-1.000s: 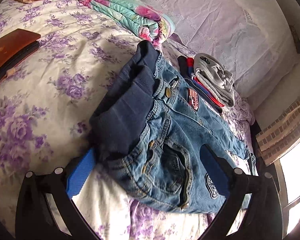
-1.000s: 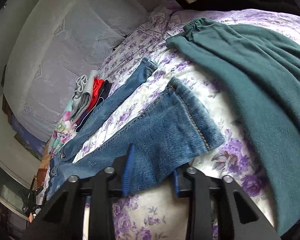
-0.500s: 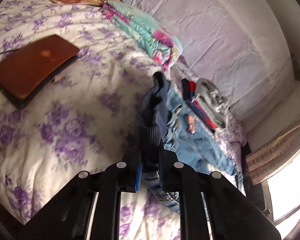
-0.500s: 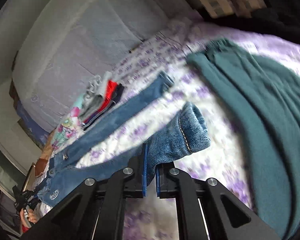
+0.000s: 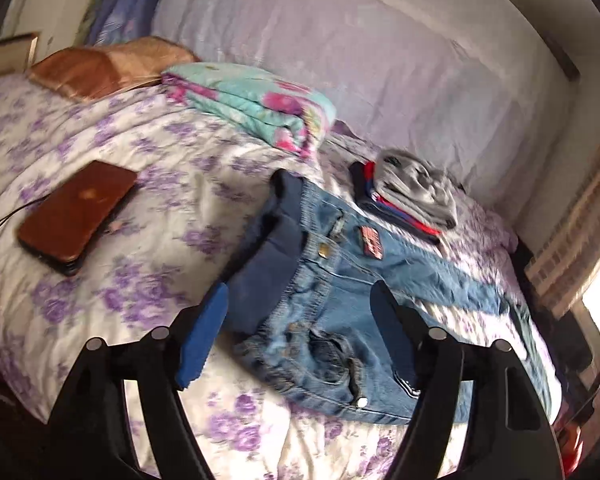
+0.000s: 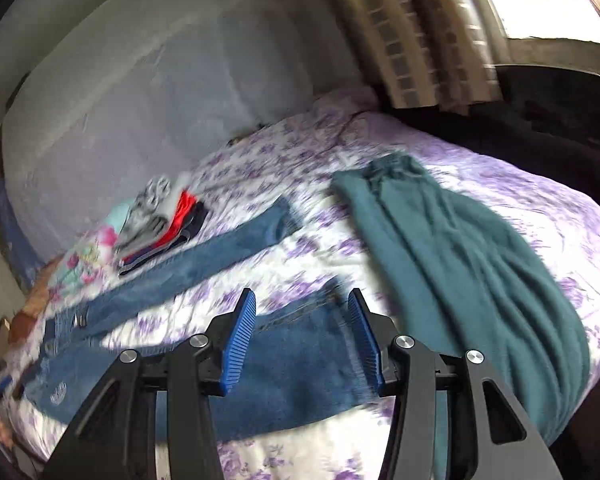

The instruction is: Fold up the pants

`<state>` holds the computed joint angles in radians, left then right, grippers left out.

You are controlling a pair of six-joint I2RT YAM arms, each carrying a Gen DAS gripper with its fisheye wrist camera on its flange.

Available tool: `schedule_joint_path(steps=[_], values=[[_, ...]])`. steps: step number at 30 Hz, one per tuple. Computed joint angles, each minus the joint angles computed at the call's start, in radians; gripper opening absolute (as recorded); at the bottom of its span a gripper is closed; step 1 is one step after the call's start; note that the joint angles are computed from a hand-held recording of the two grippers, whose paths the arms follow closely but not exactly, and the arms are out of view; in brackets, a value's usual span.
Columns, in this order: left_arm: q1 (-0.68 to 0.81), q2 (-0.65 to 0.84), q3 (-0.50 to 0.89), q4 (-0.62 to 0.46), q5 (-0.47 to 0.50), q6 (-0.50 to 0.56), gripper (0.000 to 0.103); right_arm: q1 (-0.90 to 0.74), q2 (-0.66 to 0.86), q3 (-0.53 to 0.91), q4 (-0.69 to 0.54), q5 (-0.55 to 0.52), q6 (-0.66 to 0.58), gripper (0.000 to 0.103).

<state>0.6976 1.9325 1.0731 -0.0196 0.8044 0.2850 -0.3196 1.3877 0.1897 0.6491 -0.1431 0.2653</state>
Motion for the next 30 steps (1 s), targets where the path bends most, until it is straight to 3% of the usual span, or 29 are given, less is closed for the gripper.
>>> schedule_joint_path(steps=[2, 3, 4, 5, 7, 8, 9, 11, 12, 15, 16, 17, 18, 19, 21, 22, 25, 28, 29, 30], values=[[-0.1, 0.003, -0.026, 0.005, -0.093, 0.1, 0.079, 0.098, 0.206, 0.109, -0.043, 0.036, -0.074, 0.048], [-0.161, 0.027, -0.046, 0.062, -0.199, 0.123, 0.08, 0.127, 0.32, 0.162, -0.053, 0.054, -0.085, 0.049], [-0.214, 0.074, -0.051, 0.125, -0.324, 0.133, 0.08, 0.151, 0.383, 0.164, 0.012, 0.097, -0.089, 0.049], [-0.252, 0.134, -0.039, 0.168, -0.432, 0.148, 0.08, 0.187, 0.395, 0.136, 0.089, 0.159, -0.092, 0.049], [-0.288, 0.127, -0.124, 0.325, -0.514, 0.17, 0.08, 0.26, 0.308, 0.141, -0.005, 0.267, -0.075, 0.049], [-0.308, 0.094, -0.142, 0.317, -0.556, 0.167, 0.08, 0.303, 0.254, 0.119, 0.011, 0.301, -0.071, 0.052], [-0.307, 0.058, -0.153, 0.291, -0.529, 0.158, 0.08, 0.354, 0.207, 0.109, 0.026, 0.336, -0.074, 0.064], [-0.289, -0.025, -0.193, 0.281, -0.389, 0.135, 0.082, 0.466, 0.179, 0.148, 0.021, 0.372, -0.082, 0.078], [-0.296, -0.067, -0.218, 0.29, -0.358, 0.125, 0.094, 0.515, 0.205, 0.199, 0.003, 0.359, -0.087, 0.08], [-0.369, -0.063, -0.223, 0.313, -0.435, 0.118, 0.099, 0.603, 0.413, 0.437, -0.147, 0.24, -0.078, 0.08], [-0.398, 0.002, -0.171, 0.27, -0.493, 0.126, 0.099, 0.613, 0.507, 0.547, -0.249, 0.179, -0.066, 0.08], [-0.42, 0.097, -0.082, 0.18, -0.554, 0.13, 0.099, 0.62, 0.583, 0.628, -0.332, 0.127, -0.083, 0.087], [-0.439, 0.151, -0.043, 0.158, -0.6, 0.085, 0.099, 0.662, 0.608, 0.658, -0.352, 0.219, -0.048, 0.088], [-0.415, 0.155, -0.055, 0.192, -0.532, 0.096, 0.099, 0.687, 0.583, 0.649, -0.343, 0.254, -0.053, 0.088], [-0.411, 0.105, -0.049, 0.114, -0.505, 0.104, 0.098, 0.701, 0.497, 0.609, -0.29, 0.193, -0.089, 0.088], [-0.4, 0.081, -0.046, 0.096, -0.461, 0.084, 0.098, 0.717, 0.465, 0.612, -0.287, 0.213, -0.094, 0.089], [-0.387, 0.011, -0.056, 0.127, -0.38, 0.015, 0.098, 0.761, 0.478, 0.708, -0.328, 0.24, -0.127, 0.092], [-0.417, 0.054, -0.004, 0.153, -0.461, 0.024, 0.098, 0.77, 0.627, 0.894, -0.475, 0.221, -0.156, 0.092], [-0.433, 0.12, 0.065, 0.109, -0.512, 0.039, 0.098, 0.765, 0.706, 0.979, -0.566, 0.185, -0.161, 0.092], [-0.447, 0.219, 0.184, -0.019, -0.565, 0.064, 0.098, 0.754, 0.772, 1.036, -0.624, 0.136, -0.176, 0.098]])
